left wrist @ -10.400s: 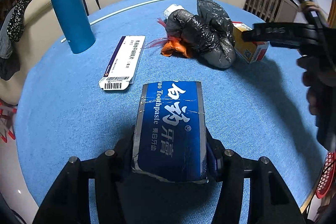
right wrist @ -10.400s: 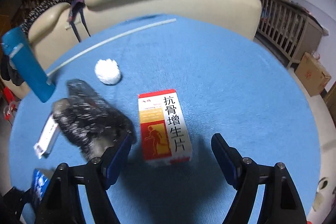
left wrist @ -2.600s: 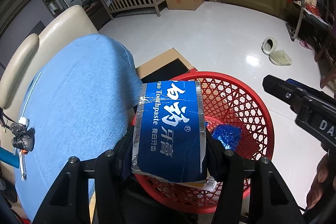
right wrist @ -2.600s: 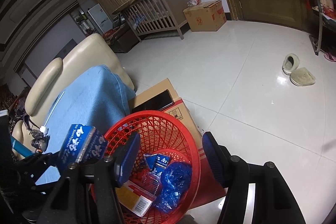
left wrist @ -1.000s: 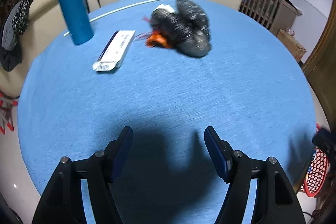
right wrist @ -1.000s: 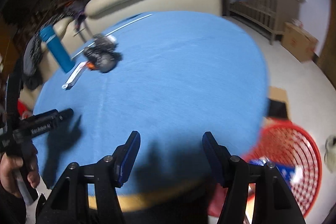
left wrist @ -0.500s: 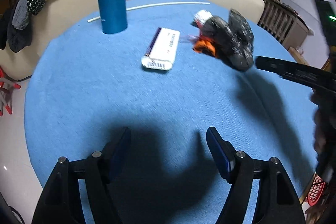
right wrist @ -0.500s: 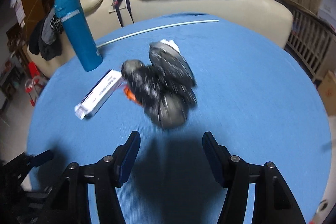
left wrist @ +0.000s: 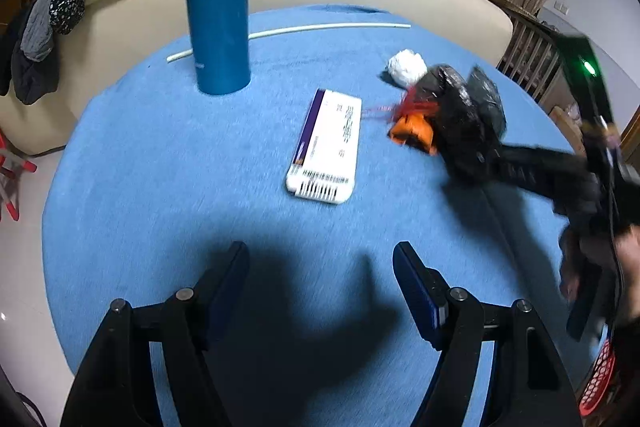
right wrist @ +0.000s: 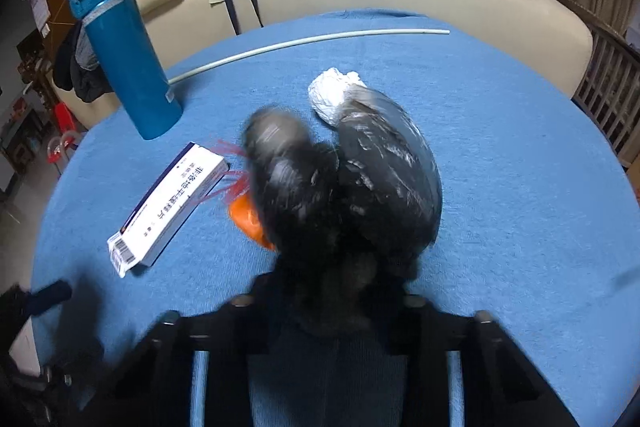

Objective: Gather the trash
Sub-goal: 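Grasp the black plastic bags with the right tool while the left tool grasps the white medicine box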

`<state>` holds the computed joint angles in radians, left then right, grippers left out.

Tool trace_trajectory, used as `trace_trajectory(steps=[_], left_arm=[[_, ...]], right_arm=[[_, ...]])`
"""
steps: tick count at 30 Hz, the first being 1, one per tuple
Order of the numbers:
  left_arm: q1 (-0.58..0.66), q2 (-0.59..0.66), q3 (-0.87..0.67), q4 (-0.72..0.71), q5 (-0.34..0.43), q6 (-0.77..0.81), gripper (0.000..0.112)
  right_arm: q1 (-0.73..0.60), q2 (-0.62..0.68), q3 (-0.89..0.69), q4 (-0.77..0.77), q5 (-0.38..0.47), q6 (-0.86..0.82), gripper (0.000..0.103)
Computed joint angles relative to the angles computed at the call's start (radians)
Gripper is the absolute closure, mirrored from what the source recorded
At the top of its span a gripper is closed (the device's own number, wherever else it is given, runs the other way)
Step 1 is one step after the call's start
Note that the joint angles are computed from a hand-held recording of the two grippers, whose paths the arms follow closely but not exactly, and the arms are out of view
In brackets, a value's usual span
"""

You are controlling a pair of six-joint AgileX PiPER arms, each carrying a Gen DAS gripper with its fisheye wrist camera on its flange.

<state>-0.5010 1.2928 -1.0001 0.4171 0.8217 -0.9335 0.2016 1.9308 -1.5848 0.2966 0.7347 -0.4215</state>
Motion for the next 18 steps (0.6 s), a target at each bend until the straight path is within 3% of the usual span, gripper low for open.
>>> trace_trajectory(steps=[6,16,17,18], left_arm=[[0.058,0.131,-0.130,-0.043,-0.065,0.092,0.037],[0.111,0.351,-0.298,-0.072,-0.012,0.148,0.038],[0.102,0.349,-0.286,-0.044,-0.018,0.124,0.040],[0.088,0.352,-0.288,-0.014,-0.001,0.100,0.059]], right_arm=[[-0.082,-0.077,0.095,0.079,0.003,-0.048,0.070],[-0.202,-0.273,0.336,0.203,0.010,-0.154,0.070],[-0.211,-0.282,0.353,0.215,0.011,-0.158,0.070],[-0.216,-0.290,0.367,0.223,0.010,-0.159,0.070]])
